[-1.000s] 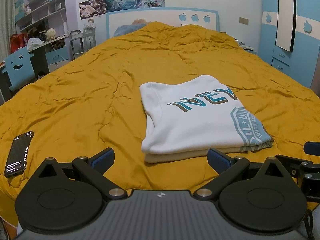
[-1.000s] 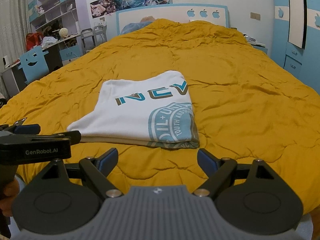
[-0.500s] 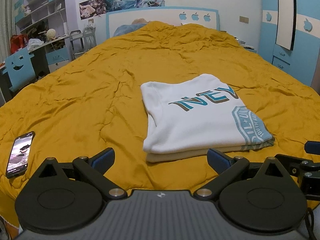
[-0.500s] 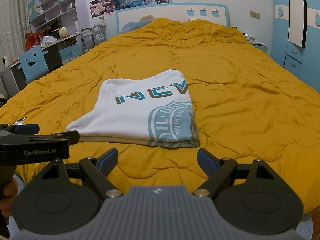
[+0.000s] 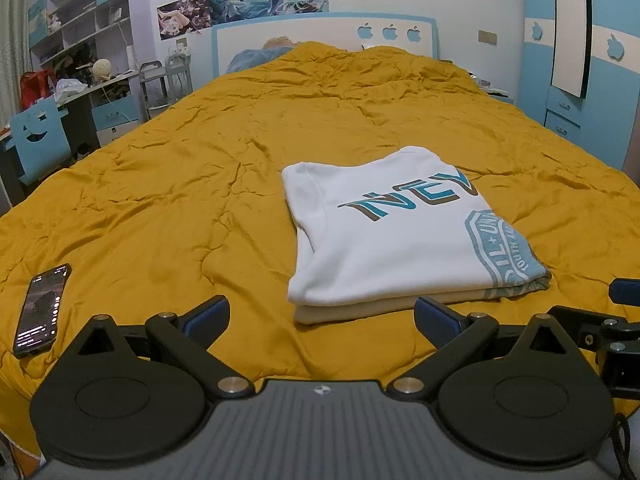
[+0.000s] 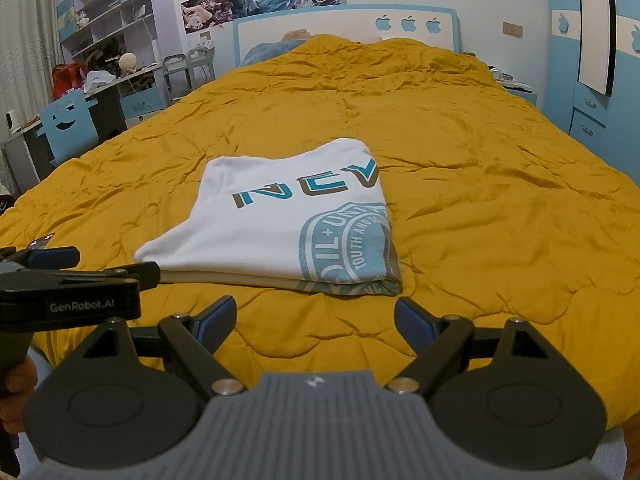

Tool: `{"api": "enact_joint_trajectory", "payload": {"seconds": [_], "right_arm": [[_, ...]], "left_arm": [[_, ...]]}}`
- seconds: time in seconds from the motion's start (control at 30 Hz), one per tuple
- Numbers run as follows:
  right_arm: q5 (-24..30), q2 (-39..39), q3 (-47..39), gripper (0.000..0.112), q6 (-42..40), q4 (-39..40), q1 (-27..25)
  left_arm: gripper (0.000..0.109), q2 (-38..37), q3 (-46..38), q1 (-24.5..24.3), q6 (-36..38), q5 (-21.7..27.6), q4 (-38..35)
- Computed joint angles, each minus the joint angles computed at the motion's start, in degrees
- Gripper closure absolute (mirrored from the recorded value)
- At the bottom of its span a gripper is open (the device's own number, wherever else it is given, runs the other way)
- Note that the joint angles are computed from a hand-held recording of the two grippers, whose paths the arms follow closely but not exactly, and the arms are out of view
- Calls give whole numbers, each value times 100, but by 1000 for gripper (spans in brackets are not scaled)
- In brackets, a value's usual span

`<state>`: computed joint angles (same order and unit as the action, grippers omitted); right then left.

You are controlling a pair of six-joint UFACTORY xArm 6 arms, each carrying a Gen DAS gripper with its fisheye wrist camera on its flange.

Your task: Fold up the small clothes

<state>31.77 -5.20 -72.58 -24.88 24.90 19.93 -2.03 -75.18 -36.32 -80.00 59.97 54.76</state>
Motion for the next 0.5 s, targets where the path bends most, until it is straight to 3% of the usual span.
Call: {"api": "enact_joint_trajectory", "payload": {"seconds": [0.5], "right_arm": [[-4, 47, -48, 30, 41, -38, -29]], "left_arm": [[6, -93, 138, 33, 9, -57, -19]]}}
